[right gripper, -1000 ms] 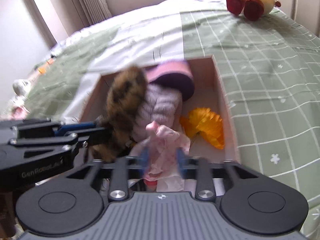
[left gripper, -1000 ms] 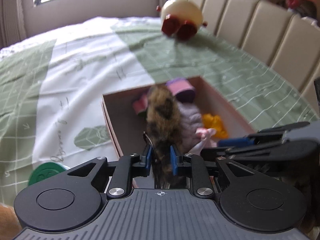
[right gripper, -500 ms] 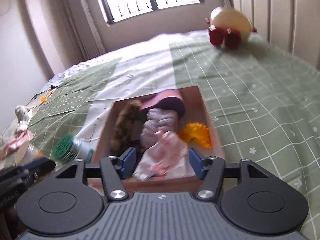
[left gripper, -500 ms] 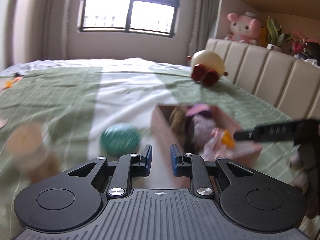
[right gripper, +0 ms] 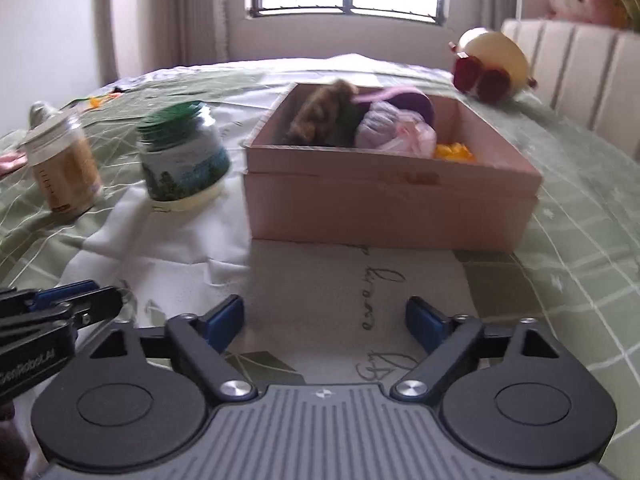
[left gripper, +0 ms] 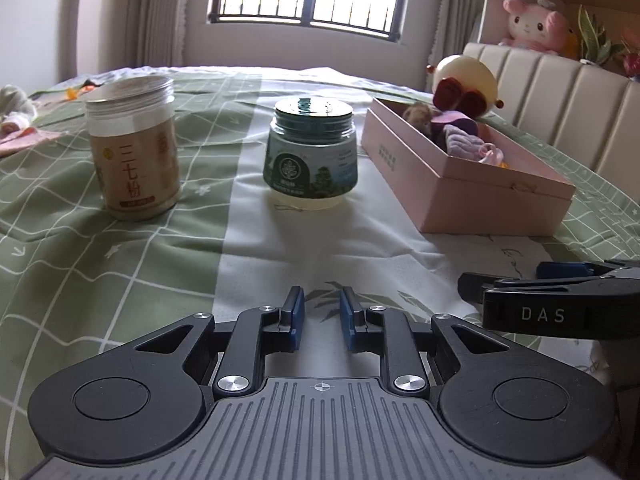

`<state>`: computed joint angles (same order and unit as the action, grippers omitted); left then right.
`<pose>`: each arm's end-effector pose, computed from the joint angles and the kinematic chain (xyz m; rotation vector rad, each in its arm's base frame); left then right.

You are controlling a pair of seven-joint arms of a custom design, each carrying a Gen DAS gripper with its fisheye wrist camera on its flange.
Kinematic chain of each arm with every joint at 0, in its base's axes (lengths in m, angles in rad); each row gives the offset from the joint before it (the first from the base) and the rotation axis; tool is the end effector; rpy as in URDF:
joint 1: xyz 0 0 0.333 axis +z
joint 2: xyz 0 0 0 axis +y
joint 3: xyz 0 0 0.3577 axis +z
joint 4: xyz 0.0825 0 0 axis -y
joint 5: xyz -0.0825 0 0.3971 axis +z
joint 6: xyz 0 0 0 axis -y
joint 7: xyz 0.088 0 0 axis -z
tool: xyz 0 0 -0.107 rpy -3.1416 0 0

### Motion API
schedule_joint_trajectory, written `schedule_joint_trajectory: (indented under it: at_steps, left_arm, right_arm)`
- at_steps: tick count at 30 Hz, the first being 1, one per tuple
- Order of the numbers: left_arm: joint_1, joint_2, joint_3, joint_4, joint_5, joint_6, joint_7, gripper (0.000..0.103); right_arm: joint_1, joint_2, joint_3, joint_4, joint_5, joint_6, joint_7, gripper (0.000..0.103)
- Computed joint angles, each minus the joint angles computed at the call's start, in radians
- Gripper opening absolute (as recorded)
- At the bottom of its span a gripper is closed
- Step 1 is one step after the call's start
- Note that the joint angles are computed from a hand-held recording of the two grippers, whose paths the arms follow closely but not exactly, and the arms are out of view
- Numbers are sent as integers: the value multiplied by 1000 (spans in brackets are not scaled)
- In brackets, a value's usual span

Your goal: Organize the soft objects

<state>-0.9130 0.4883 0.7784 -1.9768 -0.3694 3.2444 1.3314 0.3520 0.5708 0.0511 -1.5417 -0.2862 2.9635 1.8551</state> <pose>0.6685 -0.1282 0.4273 -1.8565 1.4203 -0.8851 0.7161 0.3158 0.4496 -1.9435 1.3493 -0.6213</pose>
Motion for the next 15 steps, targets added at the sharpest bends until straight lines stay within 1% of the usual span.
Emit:
schedule_joint_trajectory:
  at_steps: [1,3,4,6,8,10,12,15]
  left_arm:
    - [0,1,-1,1,-2,0,-3,22]
    - [-14,17,20,12,-4,-14,-12,22]
    - [-40,32,51,18,2,-28,-22,22]
    - [-105,74,127,32,28,-62,-54,22]
    - [-136,101,168,43,62,-86,-76,22]
    - [-138,109,176,49,90,-92,-96,22]
    - [-119,97,157,47,111,-84,-115,22]
    - [-77,69,111,39,133,-63,-135,22]
  right_arm:
    - [13,-1,-18,-6,-5,11,19,95]
    - [69,0,-96,-27,-48,66,86,98]
    - [89,8,-124,-22,-70,77,105,98]
    - [113,10,-153,-20,-99,73,138,100]
    - [112,11,-152,-18,-118,71,150,101]
    - [86,11,-122,-20,-116,75,145,101]
    - [57,10,-88,-23,-103,79,133,102]
    - [52,9,-82,-27,-98,84,131,102]
